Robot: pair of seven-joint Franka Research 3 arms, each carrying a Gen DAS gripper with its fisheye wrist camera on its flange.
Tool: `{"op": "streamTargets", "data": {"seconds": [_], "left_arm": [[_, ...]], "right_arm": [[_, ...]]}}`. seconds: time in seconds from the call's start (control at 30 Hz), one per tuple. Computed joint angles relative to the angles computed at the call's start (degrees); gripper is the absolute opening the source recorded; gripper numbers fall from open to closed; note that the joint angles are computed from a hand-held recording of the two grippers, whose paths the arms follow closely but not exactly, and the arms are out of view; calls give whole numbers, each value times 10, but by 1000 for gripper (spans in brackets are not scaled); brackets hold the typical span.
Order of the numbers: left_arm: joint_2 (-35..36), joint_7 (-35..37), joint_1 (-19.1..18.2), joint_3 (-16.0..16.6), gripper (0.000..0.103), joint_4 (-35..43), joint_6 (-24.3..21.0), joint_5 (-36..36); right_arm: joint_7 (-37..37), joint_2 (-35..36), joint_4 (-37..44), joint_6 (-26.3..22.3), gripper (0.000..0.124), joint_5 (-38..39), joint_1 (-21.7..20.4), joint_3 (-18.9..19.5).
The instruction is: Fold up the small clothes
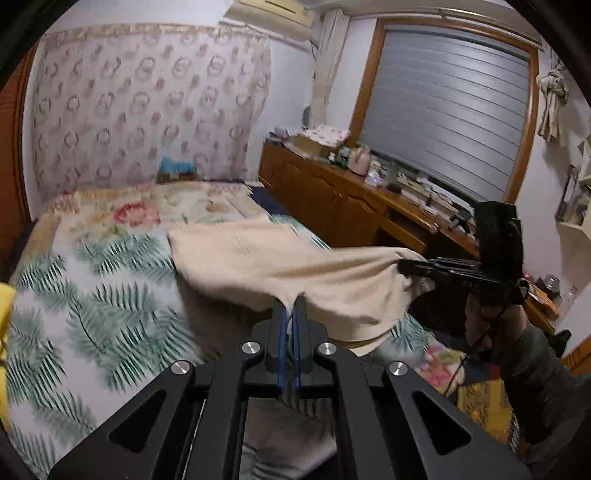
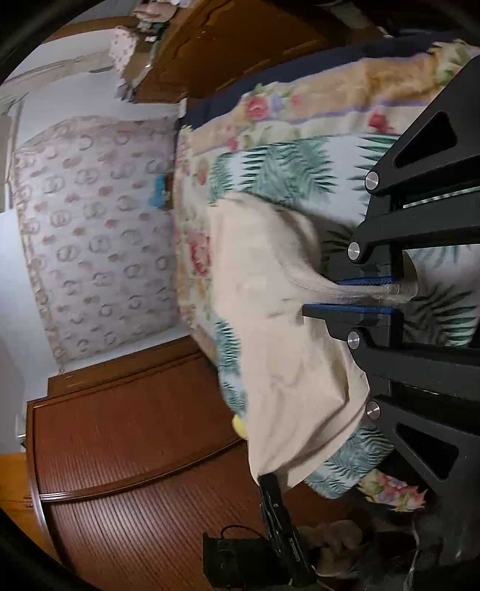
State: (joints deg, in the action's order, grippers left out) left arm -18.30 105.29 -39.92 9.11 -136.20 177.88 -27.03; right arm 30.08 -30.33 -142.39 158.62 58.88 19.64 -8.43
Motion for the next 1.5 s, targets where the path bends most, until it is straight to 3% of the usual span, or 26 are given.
{"op": "streamTargets", "data": {"seconds": [0.13, 0.3, 0.53, 0.7, 0.77, 0.8, 0.83, 0.87, 0.93, 1.07, 1.2, 1.33, 1.5], "left_arm": [[83, 26, 20, 19, 4, 99, -27, -22], [196, -29, 96, -8, 4, 225, -63, 39], [371, -93, 166, -26, 4, 437, -144, 100], [486, -161, 187, -22, 4, 582, -223, 170], [502, -161, 205, -42, 5, 600, -233, 177], [504, -164, 211, -48, 16, 601, -233, 185], [503, -164, 217, -57, 28, 597, -227, 190], [499, -163, 225, -67, 31, 585, -216, 194], [494, -153, 241, -90, 48, 574, -215, 204], [494, -140, 274, -139, 52, 569, -233, 218], [501, -146, 297, -172, 53, 568, -250, 243], [528, -187, 304, -180, 53, 599, -281, 285], [559, -206, 326, -211, 53, 641, -306, 287]], "right_arm": [[-8, 75, 81, 2, 8, 1, 0, -7], [30, 231, 237, -11, 8, -24, -37, 19], [146, 412, 436, -40, 8, -142, -81, 64], [277, 534, 583, -93, 8, -266, -87, 58], [314, 574, 631, -112, 18, -306, -88, 57], [328, 588, 649, -118, 21, -322, -88, 58], [337, 595, 658, -116, 28, -335, -89, 60], [342, 597, 658, -107, 37, -341, -92, 66], [353, 603, 669, -106, 54, -341, -107, 83], [371, 591, 660, -75, 56, -328, -132, 112], [314, 531, 566, -45, 56, -296, -151, 140], [296, 503, 508, -22, 57, -321, -133, 123], [356, 557, 586, -140, 57, -366, -122, 104]]}}
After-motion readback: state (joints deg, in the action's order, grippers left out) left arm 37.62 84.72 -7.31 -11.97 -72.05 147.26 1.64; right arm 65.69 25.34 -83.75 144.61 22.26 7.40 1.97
